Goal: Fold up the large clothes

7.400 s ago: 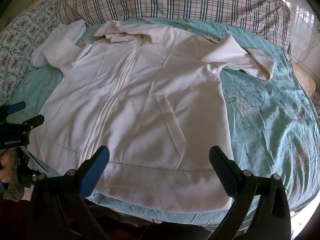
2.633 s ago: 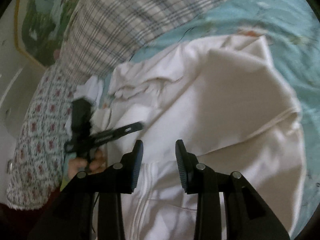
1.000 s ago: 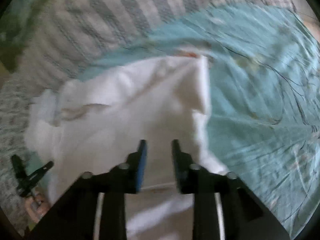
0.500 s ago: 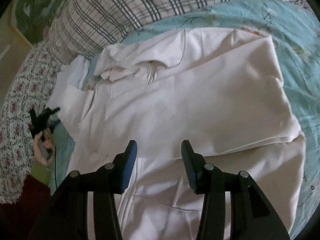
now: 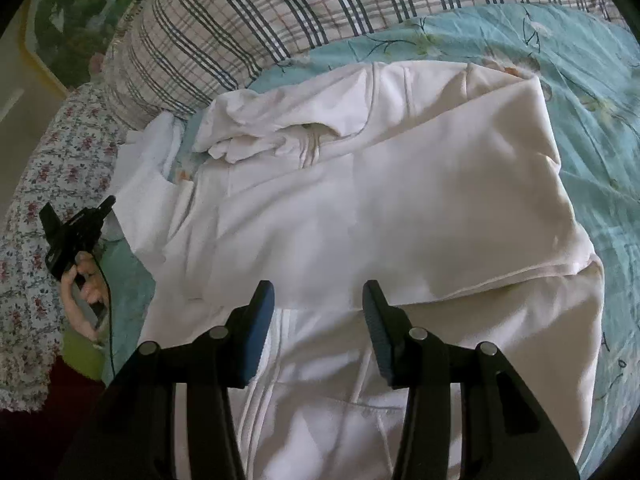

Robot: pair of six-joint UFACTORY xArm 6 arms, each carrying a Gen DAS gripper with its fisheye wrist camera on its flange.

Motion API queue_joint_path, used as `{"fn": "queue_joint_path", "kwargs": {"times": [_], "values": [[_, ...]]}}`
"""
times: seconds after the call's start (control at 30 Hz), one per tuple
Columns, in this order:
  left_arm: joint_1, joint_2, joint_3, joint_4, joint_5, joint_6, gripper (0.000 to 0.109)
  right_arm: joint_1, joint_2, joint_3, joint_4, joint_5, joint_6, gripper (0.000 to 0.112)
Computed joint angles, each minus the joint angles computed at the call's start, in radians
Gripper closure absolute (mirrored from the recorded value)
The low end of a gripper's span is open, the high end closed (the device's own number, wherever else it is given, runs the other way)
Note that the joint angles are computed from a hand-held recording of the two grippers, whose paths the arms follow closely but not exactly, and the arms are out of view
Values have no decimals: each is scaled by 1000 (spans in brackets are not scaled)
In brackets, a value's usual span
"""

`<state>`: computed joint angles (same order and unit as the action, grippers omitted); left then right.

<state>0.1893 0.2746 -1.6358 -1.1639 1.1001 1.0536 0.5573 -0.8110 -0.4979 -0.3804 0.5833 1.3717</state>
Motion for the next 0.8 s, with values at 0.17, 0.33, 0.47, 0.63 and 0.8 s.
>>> {"fn": "queue_joint_path", "kwargs": {"times": [0.17,0.33,0.47,0.63,0.8], "values": [[-107,-212,278,25,94,127,107,4,-89,39,-40,49,71,65],[-248,-334,474,86,79,168,107,1,-187,87,-58,101,123,65],[-349,-374,573,154,13,198,106,-12,-241,104,-57,137,117,65],[-392,-346,592,287,-18,155,100,-39,-227,91,-33,117,60,65],[-282,-420,645,309,32,236,82,-49,-70,13,2,-2,-51,62]]}}
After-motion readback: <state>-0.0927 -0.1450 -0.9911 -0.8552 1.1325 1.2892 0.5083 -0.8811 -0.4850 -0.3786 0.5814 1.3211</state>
